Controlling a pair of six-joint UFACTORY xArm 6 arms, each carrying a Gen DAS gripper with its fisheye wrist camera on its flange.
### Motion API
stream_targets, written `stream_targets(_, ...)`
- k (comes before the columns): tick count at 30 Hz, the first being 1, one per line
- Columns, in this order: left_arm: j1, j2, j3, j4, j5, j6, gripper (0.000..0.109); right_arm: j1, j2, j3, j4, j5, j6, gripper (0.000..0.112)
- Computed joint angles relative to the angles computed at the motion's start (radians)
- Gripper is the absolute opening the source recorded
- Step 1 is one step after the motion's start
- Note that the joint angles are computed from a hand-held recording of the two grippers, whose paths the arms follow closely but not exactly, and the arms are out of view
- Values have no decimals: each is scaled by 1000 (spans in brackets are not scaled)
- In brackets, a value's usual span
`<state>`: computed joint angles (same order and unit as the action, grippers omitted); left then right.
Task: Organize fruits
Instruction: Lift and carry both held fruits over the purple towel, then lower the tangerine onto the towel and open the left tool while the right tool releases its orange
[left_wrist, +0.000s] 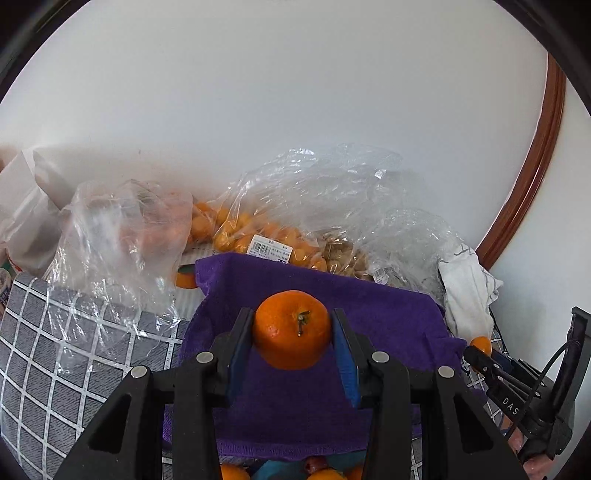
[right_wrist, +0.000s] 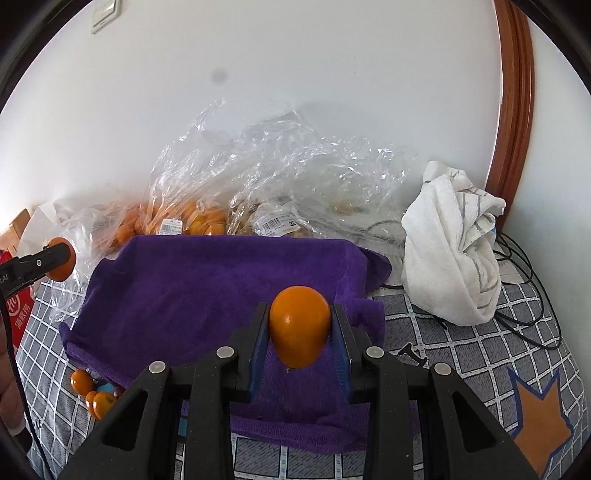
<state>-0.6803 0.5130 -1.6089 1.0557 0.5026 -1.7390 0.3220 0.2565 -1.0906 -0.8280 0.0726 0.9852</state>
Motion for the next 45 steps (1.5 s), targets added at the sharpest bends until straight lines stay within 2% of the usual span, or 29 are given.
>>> stream_targets(4,21,46,-32,-46,-34,33,40,10,54,-39,8,23,-17,32)
stream_targets(7,33,78,-50,-69,-56,42,40,17,86,-54,80,36,-76,32)
stream_targets(10,35,109,-72,-138,-60,114,40,26,108,-70,99,58,-100,32)
stream_targets(12,36,116,-70,-131,-67,93,40,31,122,-78,127,66,-124,32)
stream_targets(23,32,163,-104,-240,-67,197,40,48,189,-117,218,98,-183,32)
stream_targets(30,17,201,-155,-334,-17,315,40,52,198,-122,219,112,-182,32)
stream_targets(37,19,199,-151,-373,-2,346,40,55,195,-126,242,132,-216,33)
stream_targets(42,16,213,-174,-419,24,396,40,44,151,-82,187,116,-160,41)
stream_targets(45,13,219,-184,-442,42,420,40,34,118,-49,138,111,-109,42)
